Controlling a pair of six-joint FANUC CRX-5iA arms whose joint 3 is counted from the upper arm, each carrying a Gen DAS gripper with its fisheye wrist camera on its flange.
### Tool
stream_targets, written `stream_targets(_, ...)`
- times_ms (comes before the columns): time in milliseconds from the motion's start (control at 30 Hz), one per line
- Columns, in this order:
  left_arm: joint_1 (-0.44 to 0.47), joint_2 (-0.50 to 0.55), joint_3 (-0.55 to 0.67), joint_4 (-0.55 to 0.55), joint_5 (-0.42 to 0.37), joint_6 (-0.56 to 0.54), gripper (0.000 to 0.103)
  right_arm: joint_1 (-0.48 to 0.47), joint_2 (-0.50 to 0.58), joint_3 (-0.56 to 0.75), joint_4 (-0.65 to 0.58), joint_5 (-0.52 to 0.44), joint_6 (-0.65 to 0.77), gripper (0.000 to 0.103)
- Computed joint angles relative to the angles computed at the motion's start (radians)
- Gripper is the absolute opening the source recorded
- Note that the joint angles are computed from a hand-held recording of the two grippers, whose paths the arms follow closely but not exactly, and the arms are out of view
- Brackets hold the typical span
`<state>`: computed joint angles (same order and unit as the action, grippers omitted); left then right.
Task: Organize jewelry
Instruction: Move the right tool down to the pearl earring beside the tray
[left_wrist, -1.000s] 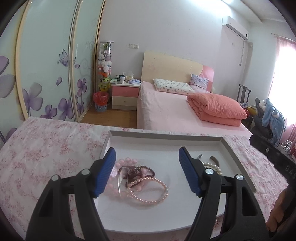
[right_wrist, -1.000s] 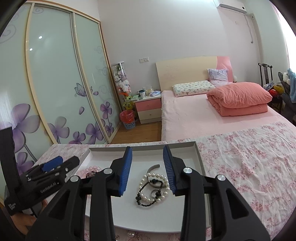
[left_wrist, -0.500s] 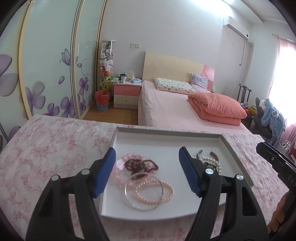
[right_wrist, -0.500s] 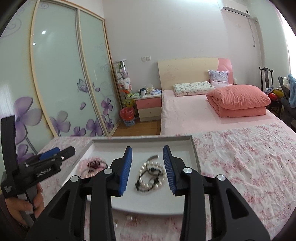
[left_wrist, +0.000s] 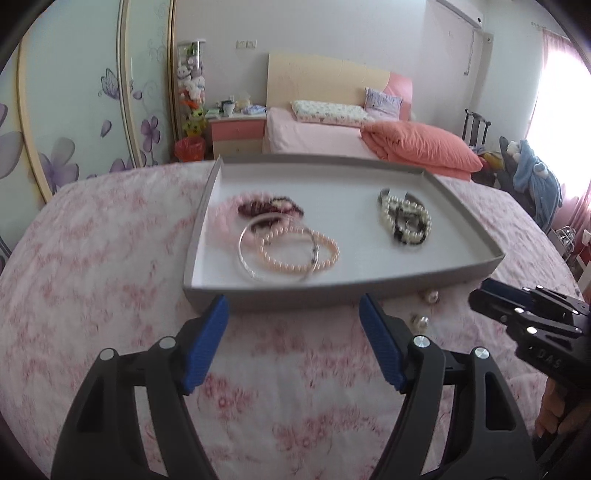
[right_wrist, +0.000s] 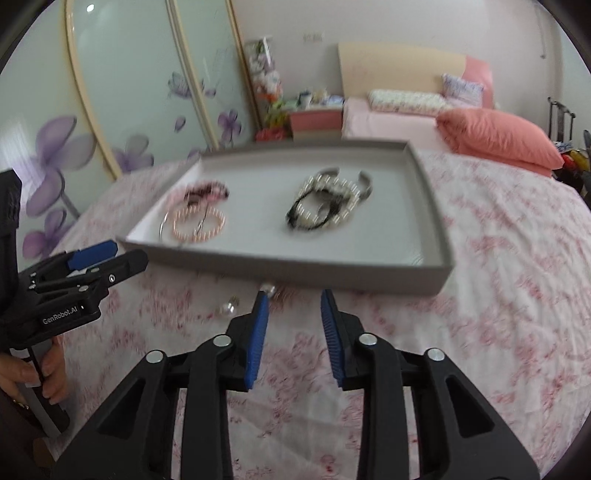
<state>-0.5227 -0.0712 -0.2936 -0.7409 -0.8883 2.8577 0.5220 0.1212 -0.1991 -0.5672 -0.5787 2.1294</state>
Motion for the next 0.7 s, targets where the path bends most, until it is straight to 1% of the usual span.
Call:
stream_targets(200, 0.015, -0.002, -0.017, 0.021, -0.022, 0.026, 0.072, 0.056, 0.024, -0.003, 0.085, 0.016, -0.088, 0.03)
stream_targets(433, 0.033, -0.008, -0.033, 0.046, -0.017, 0.019, 0.072, 0.11, 0.037, -0.019, 0.211, 0.049, -0.221, 0.03)
stream_targets(500, 0.032, -0.007, -0.032, 0.048, -0.017, 0.016, 0.072, 0.128, 0.036, -0.032, 0.25, 0.066, -0.259, 0.027)
stream_targets(567, 0.033, -0.006, -0.032, 0.05, -0.017, 0.011, 0.072, 0.147, 0.036, -0.047, 0.302, 0.087, -0.307, 0.025)
stream_targets(700, 0.034, -0.002, -0.029, 0.054, -0.018, 0.007, 0.072, 0.186, 0.027, -0.101, 0.445, 0.147, -0.443, 0.021)
